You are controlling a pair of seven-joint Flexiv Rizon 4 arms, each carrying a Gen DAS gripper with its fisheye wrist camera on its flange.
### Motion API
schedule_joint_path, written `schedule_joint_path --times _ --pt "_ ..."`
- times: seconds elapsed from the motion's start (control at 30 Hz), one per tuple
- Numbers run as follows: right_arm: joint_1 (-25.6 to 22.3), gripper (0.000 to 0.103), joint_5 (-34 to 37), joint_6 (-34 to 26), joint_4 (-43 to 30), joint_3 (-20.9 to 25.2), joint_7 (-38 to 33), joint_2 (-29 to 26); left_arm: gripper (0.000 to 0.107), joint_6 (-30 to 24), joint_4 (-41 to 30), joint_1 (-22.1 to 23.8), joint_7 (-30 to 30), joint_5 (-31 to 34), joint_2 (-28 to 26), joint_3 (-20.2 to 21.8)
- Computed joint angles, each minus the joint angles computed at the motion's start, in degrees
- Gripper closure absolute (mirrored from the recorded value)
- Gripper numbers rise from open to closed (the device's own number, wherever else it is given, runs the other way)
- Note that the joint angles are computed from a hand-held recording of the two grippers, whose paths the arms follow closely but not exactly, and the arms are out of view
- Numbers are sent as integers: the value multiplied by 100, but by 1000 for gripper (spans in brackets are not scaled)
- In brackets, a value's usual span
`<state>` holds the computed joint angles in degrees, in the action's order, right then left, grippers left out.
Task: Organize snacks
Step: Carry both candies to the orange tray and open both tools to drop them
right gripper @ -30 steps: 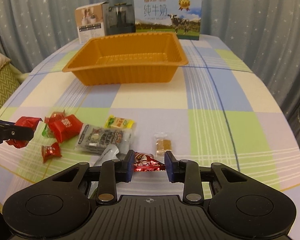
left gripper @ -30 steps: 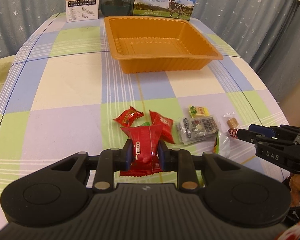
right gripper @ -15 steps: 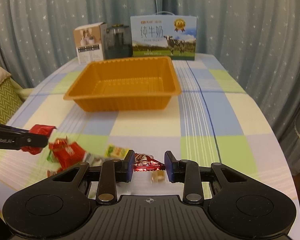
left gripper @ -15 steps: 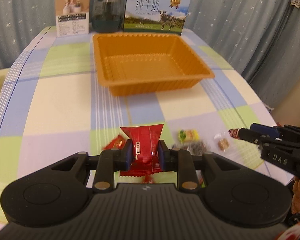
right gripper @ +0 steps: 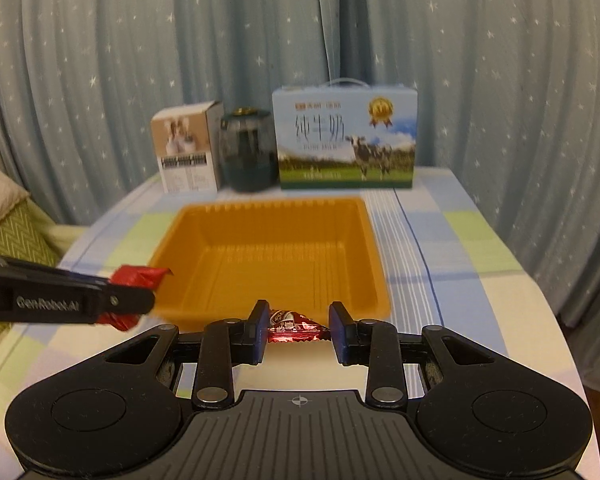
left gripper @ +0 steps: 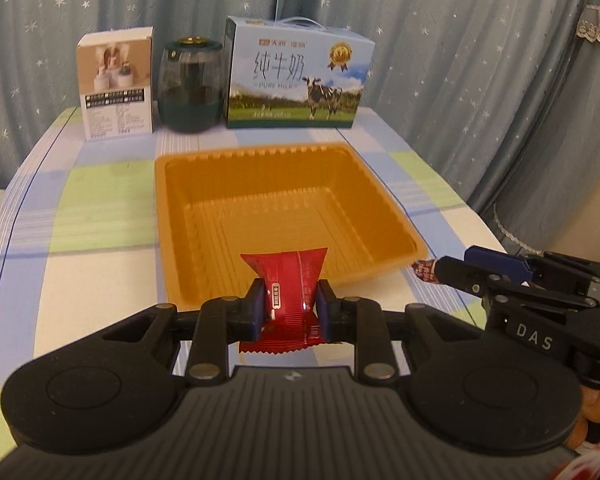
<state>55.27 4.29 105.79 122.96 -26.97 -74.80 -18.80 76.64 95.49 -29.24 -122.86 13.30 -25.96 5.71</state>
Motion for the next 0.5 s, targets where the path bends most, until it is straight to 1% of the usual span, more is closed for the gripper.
schedule_joint_path --times 0.13,0.2,0.27,0.4,0.5 --pt "-721 70 -239 -122 -597 594 176 -357 83 -83 -319 167 202 -148 -239 -94" --pt "-1202 70 -386 -225 -877 1033 354 -512 83 -99 -432 235 298 -248 -349 -129" --pt "-1575 70 -543 -294 -1120 1366 542 -669 83 -113 -525 299 389 -357 -451 -157" --pt "-2049 70 -843 -403 -1466 1769 837 -919 83 -151 -685 395 549 -584 -645 -193" --pt "-2259 70 -1033 -474 -1621 1935 1012 -1066 83 -164 -783 451 692 -719 -766 -233"
